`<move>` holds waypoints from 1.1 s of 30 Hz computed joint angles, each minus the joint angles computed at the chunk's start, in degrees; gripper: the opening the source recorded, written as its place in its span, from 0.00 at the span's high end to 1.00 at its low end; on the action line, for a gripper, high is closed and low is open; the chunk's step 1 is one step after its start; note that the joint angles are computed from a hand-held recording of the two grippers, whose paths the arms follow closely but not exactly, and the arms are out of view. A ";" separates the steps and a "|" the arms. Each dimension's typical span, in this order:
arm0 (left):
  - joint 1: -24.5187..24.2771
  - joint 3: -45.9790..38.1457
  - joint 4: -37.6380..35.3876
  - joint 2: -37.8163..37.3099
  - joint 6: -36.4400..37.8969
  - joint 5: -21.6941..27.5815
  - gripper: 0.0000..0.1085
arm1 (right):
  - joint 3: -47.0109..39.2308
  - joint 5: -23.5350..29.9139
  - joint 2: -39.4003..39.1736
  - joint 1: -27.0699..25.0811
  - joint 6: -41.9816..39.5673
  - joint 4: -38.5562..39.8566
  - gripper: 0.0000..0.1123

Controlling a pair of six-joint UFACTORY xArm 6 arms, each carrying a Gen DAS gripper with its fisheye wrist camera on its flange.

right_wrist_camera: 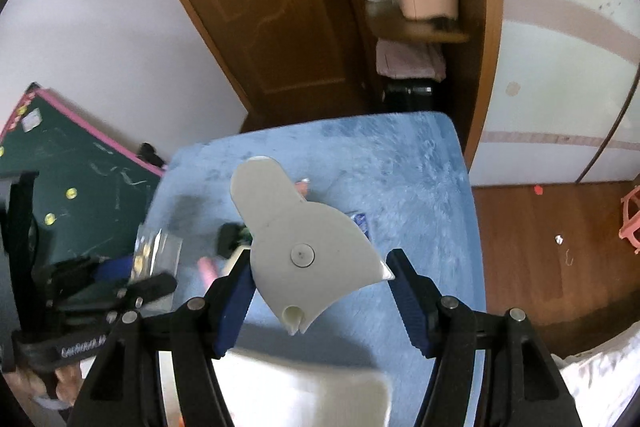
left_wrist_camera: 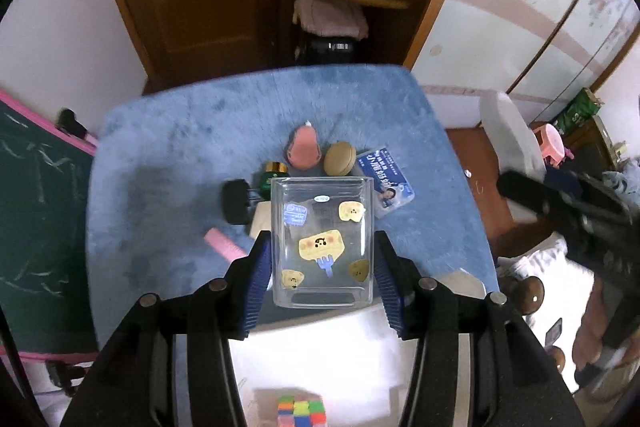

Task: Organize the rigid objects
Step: 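Place the clear box in the tray with the left tool while the right tool drops the tape measure there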

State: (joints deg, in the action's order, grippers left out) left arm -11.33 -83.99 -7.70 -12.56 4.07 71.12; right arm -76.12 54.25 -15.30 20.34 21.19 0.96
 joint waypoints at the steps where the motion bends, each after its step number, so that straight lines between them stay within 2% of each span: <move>1: -0.05 1.18 0.18 -1.76 0.10 -0.24 0.52 | 1.56 0.39 -2.64 1.65 2.00 -1.89 0.41; 9: -2.16 12.95 3.56 -14.86 -2.53 -2.03 0.52 | 12.22 3.02 -16.72 12.36 17.44 -11.75 0.41; 16: -6.32 24.35 9.01 -23.36 -5.58 -2.52 0.52 | 19.00 7.32 -21.51 20.07 27.64 -17.62 0.41; 23: -9.80 32.80 15.71 -27.41 -11.07 -0.43 0.52 | 25.85 9.65 -23.21 24.19 34.35 -17.37 0.41; 33: -11.45 39.81 16.28 -28.61 -12.47 0.27 0.52 | 31.08 10.44 -22.58 26.33 37.27 -16.01 0.41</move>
